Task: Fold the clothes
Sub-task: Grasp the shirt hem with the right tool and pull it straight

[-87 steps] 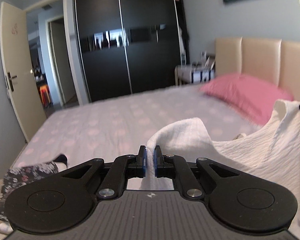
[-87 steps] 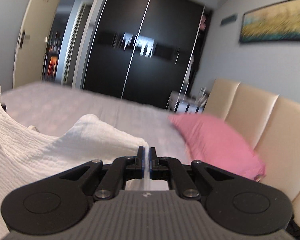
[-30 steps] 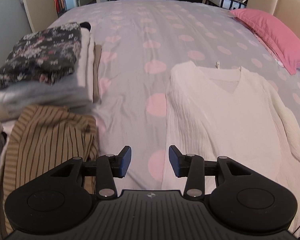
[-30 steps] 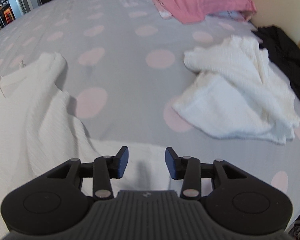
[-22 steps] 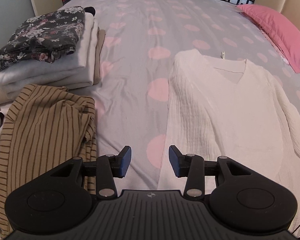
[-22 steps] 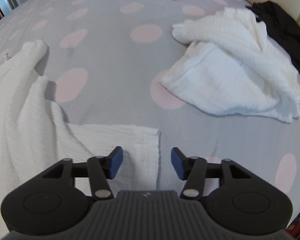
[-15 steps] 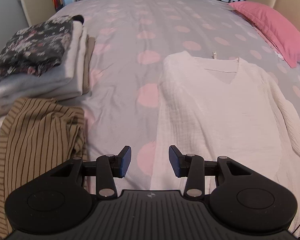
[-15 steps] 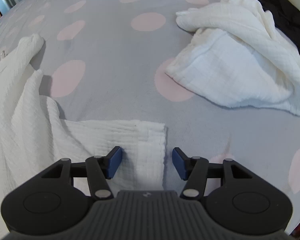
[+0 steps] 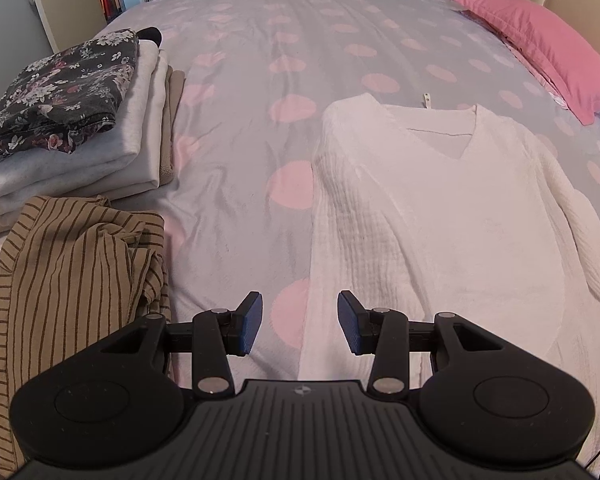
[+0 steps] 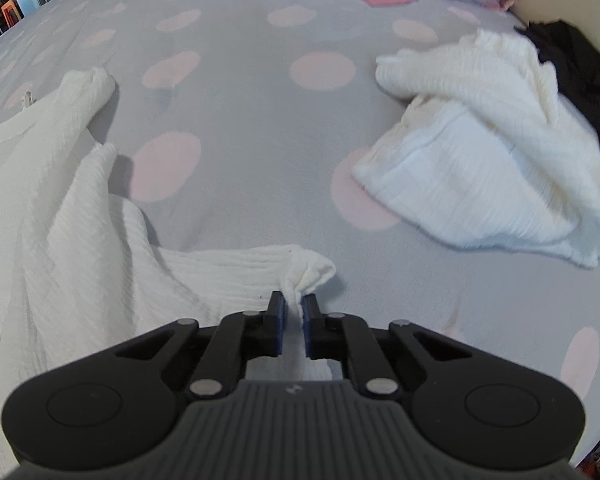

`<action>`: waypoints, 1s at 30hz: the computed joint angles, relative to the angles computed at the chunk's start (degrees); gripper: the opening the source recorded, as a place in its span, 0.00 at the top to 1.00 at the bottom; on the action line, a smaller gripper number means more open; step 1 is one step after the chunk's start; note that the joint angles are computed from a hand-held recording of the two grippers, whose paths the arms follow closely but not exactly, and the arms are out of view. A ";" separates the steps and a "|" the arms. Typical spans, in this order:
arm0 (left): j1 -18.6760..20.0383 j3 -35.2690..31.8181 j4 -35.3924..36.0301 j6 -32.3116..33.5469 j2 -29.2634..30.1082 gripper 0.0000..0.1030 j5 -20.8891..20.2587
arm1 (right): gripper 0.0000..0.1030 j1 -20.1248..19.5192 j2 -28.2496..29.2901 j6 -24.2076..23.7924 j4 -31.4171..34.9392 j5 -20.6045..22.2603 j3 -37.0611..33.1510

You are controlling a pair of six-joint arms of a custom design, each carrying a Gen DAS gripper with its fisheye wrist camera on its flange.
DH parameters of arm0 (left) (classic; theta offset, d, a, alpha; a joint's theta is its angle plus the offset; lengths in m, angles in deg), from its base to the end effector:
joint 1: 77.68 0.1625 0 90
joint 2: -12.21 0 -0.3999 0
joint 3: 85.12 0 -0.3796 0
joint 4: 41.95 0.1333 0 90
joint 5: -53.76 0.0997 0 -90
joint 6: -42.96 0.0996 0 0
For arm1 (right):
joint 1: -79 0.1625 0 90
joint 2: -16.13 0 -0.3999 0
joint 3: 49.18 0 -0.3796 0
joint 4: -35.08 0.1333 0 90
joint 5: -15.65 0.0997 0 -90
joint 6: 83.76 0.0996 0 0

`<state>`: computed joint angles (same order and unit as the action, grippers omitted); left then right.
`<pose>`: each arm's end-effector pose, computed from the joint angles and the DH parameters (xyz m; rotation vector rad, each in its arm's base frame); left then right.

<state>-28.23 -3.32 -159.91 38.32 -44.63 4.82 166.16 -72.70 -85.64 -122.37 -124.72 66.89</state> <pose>-0.2822 -0.6355 0.2673 0.7376 2.3548 -0.4147 0.0336 -0.4651 0.4044 -0.3859 -2.1346 0.7405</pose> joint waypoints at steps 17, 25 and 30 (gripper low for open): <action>0.42 -0.27 2.03 -0.54 0.27 0.61 -0.65 | 0.90 -0.47 -0.34 -10.12 -21.22 -10.78 -2.81; 1.47 -1.51 6.10 -1.81 1.85 0.61 -0.14 | 0.90 -5.00 3.93 -20.18 -34.43 -9.92 -6.95; 2.13 -1.99 8.75 -2.43 2.29 0.61 -0.89 | 0.85 -6.22 4.44 -20.10 -32.88 -8.27 -7.01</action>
<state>-26.10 -5.31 -151.15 35.89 -42.34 3.94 159.94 -68.25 -105.74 -155.25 -132.99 59.88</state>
